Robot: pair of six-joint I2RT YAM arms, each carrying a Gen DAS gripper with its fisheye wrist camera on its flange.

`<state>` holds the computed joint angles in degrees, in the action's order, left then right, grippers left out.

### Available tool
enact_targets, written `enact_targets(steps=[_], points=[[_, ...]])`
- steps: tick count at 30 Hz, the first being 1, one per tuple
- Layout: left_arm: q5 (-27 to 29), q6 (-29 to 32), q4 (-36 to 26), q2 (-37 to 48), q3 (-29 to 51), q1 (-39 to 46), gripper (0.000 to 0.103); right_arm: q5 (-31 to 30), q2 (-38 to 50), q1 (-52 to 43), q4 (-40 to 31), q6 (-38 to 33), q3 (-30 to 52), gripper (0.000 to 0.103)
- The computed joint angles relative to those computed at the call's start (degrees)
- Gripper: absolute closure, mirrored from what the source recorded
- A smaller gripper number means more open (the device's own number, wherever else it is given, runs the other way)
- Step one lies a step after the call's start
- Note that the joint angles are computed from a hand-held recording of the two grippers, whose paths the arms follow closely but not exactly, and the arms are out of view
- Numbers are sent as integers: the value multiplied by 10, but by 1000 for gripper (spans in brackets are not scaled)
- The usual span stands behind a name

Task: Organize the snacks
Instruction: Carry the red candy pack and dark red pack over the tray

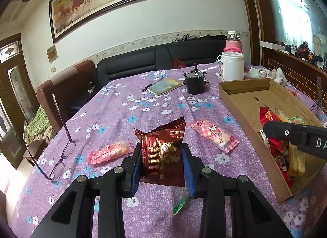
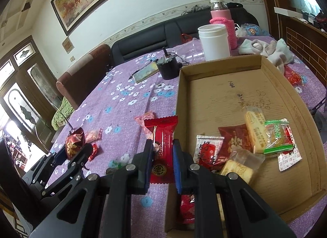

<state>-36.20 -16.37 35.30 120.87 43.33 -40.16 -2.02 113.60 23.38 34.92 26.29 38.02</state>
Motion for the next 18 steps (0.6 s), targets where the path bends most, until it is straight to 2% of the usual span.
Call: enact_targets(steps=[18], points=[[-26, 13, 8, 10, 3, -13, 65, -10, -25, -68, 17, 13, -28, 86]])
